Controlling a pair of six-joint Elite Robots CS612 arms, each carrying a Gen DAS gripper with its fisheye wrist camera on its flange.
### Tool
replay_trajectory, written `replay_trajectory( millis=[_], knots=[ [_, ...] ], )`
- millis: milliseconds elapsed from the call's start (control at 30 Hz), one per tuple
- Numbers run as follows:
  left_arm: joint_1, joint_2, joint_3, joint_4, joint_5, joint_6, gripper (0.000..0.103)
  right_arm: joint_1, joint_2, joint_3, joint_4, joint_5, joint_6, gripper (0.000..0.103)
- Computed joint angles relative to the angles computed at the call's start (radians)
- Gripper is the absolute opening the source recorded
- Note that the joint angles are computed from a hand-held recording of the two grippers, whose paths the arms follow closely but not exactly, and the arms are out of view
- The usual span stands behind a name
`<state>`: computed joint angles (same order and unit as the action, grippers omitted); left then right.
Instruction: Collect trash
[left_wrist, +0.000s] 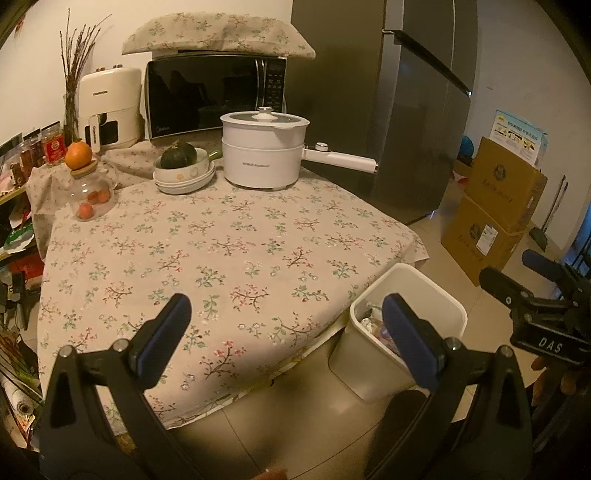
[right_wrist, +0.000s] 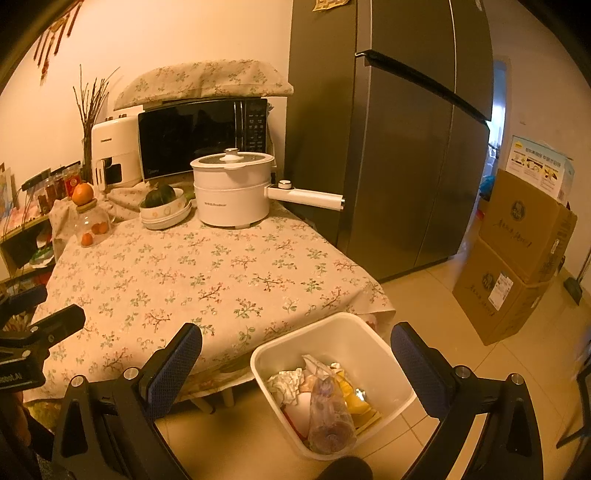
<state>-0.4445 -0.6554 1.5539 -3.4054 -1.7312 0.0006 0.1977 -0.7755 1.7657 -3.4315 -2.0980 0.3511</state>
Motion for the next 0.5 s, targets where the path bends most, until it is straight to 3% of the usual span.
replay_trajectory(
  millis=[500],
  knots=[
    [0.001, 0.004, -0.01, 0.009, 0.007, -0.006, 0.103, 0.003, 0.007, -0.009, -0.009, 0.001, -0.016, 0.103]
  ],
)
